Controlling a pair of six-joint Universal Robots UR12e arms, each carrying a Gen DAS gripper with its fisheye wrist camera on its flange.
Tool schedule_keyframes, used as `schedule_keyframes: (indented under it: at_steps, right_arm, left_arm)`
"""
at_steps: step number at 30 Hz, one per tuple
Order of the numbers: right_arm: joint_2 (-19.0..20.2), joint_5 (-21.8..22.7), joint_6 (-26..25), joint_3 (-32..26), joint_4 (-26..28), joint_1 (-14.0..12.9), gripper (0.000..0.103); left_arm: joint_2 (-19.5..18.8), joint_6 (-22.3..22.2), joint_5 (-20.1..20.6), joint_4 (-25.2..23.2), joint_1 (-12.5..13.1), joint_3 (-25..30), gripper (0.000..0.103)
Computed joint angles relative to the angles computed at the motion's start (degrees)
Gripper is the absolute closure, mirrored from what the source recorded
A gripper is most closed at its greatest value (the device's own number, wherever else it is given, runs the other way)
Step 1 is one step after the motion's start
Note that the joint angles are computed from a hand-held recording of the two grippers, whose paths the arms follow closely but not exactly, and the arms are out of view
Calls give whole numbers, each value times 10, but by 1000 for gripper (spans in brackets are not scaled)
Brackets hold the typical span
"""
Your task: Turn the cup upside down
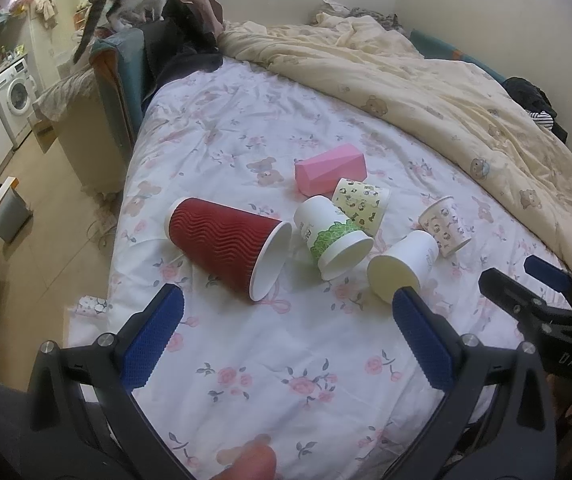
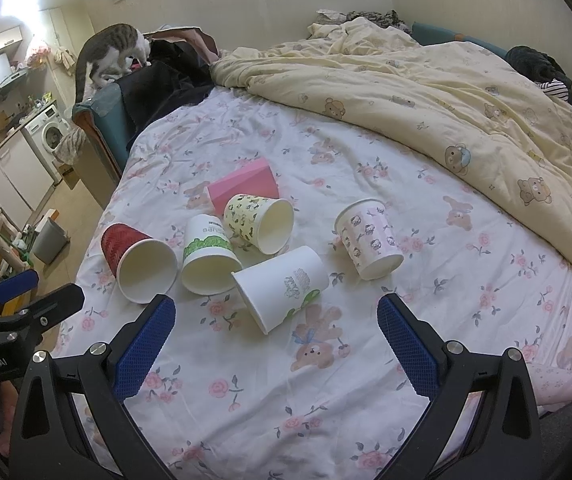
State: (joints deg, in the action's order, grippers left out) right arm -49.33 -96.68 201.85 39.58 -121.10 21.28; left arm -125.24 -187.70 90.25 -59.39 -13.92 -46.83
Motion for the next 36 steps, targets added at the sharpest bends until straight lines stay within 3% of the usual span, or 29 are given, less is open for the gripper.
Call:
schedule_keyframes:
  at_steps: [36]
  right_arm:
    - [0, 2, 8, -1, -7, 1, 0]
  left_arm:
    - [1, -1, 7, -5, 3, -2, 0]
